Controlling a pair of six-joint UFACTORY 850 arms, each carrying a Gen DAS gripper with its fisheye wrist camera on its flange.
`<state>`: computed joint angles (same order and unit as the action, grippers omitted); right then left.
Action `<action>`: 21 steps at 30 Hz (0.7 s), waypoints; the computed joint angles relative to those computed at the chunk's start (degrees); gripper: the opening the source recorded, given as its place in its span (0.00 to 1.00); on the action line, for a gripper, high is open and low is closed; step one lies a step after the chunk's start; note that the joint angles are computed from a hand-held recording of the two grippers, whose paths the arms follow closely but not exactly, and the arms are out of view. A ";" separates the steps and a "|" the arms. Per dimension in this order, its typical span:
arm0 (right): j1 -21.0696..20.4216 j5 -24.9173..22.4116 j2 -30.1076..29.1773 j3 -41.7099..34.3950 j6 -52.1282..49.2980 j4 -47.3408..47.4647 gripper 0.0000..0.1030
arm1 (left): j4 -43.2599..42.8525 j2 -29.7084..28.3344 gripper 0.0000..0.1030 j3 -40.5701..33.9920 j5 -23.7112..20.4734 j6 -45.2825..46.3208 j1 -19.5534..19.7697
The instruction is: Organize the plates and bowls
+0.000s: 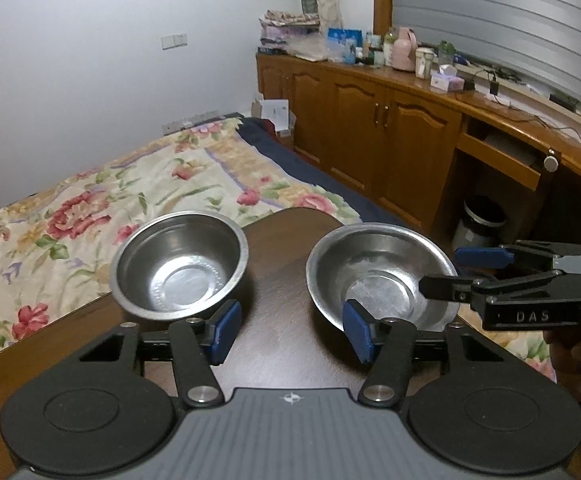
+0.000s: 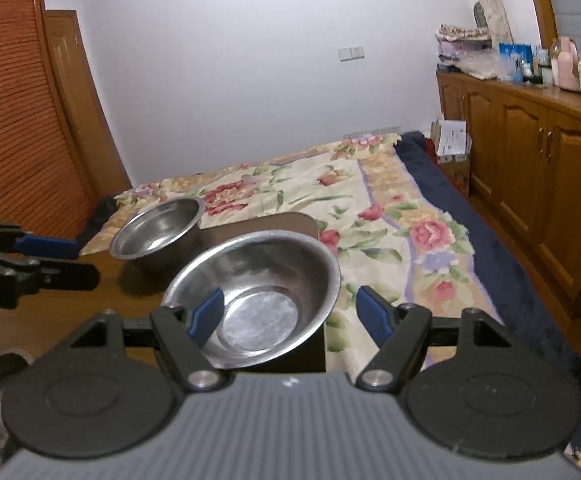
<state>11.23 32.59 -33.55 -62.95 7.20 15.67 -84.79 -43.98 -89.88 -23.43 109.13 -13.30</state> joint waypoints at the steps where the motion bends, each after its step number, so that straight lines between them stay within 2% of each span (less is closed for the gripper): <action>1: -0.14 -0.18 -0.19 -0.12 1.14 -0.90 0.71 | 1.53 -0.62 0.55 -0.90 0.00 -1.48 -0.22; 7: -0.59 -1.08 -0.87 -0.84 5.39 -4.62 0.71 | 12.93 -4.27 0.52 -6.36 -1.50 -13.50 -0.85; 14: -1.30 -1.90 -1.35 -1.61 9.71 -8.56 0.70 | 20.53 -6.97 0.47 -10.43 -2.77 -21.18 -1.61; 19: -1.27 -2.50 -1.70 -2.08 11.34 -10.05 0.68 | 26.59 -8.76 0.39 -13.07 -2.85 -27.08 -2.11; 21: -1.19 -2.78 -1.89 -2.45 11.19 -10.06 0.65 | 27.85 -9.27 0.38 -13.89 -3.53 -28.67 -2.11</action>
